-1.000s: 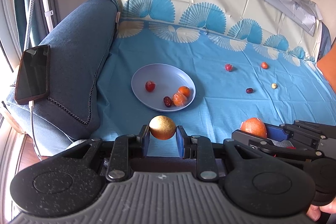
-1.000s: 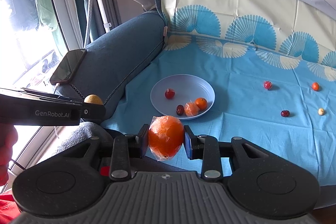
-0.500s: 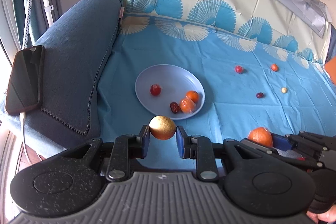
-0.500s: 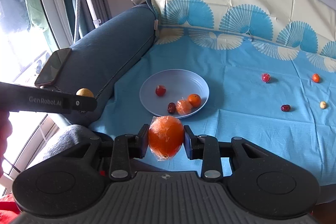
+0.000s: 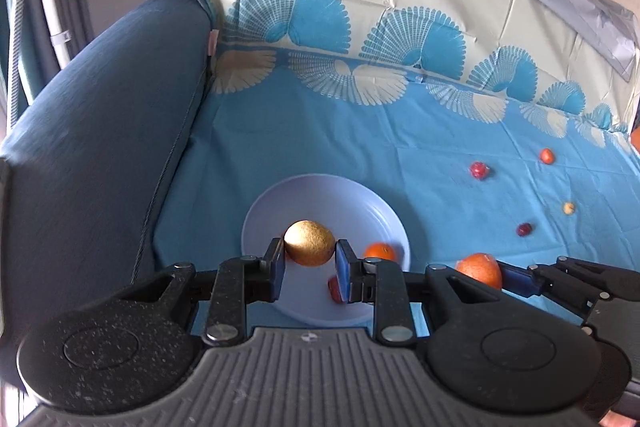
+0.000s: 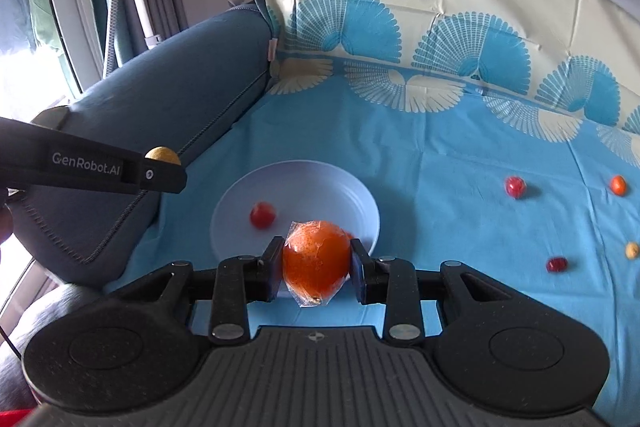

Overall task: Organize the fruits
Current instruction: 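Carry the wrapped orange and golden fruit over the plate with both tools, then open both tools to drop the wrapped orange and golden fruit into the plate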

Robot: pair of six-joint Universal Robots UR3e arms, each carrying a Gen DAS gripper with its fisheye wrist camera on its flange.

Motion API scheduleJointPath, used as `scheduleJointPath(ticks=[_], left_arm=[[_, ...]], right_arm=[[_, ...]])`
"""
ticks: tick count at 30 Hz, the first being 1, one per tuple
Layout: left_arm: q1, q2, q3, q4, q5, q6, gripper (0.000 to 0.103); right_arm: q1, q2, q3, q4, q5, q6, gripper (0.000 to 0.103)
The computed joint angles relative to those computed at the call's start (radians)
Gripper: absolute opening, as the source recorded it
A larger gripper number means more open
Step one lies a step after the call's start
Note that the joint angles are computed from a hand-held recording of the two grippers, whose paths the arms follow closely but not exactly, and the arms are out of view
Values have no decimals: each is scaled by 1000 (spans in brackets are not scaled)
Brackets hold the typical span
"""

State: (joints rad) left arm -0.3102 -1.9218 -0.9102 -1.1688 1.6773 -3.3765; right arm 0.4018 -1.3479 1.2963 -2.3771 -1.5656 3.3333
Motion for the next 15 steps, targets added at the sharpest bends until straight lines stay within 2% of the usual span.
scheduleJointPath(ticks=[6, 15], left_arm=[[31, -202, 162, 36, -46, 63, 29], [62, -477, 435, -23, -76, 119, 29]], right_arm=[[-27, 203, -171, 2, 26, -42, 35], [-47, 411, -350, 21, 46, -93, 35]])
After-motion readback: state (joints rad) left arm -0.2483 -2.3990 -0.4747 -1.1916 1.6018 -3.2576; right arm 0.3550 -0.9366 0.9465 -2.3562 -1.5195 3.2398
